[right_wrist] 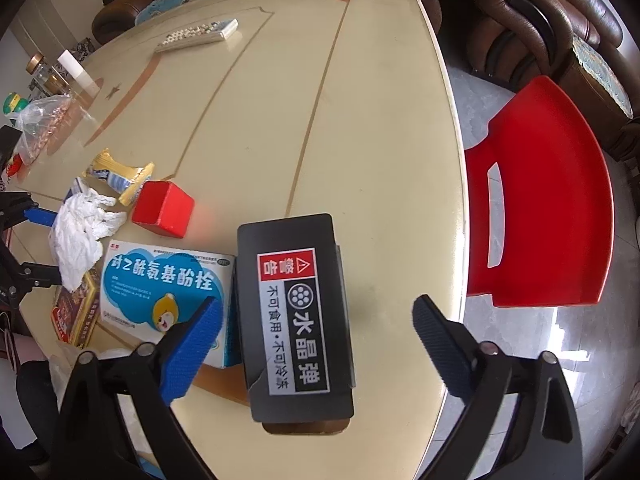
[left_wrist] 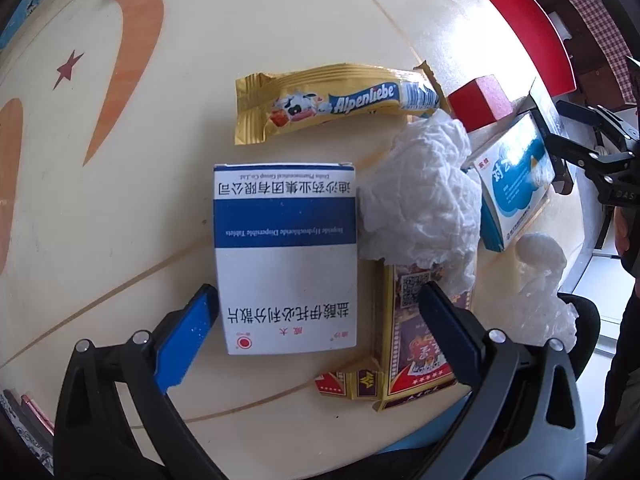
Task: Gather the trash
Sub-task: 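Move the left tool toward the white-and-blue medicine box while the right tool approaches the black box, then close the left tool on the medicine box while the right tool grasps the black box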
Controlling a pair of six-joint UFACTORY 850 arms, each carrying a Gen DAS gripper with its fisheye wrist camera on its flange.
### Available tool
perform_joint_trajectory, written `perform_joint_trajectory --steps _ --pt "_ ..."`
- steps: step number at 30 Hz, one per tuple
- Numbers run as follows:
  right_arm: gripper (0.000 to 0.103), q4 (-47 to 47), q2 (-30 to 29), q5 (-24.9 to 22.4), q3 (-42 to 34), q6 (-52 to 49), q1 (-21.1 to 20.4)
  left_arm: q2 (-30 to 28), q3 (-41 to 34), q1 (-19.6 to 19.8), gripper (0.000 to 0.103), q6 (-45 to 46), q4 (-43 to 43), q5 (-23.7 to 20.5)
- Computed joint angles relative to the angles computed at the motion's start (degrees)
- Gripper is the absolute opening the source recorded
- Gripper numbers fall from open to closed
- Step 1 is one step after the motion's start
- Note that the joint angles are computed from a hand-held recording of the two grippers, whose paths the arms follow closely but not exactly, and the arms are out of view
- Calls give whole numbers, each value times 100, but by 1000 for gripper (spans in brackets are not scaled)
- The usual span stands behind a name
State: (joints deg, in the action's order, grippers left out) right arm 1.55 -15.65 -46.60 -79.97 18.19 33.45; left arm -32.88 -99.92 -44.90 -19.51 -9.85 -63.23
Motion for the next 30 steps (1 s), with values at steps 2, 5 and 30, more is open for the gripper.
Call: perform_joint_trajectory --steps 2,5,30 --pt "88 159 -3 92 7 -63 -25 -37 -64 -9 98 -54 30 28" --pt "86 328 20 150 48 -147 -59 -61 -94 -26 97 -98 22 85" --pt "82 228 144 184 208 193 -59 10 -133 134 73 -118 -113 521"
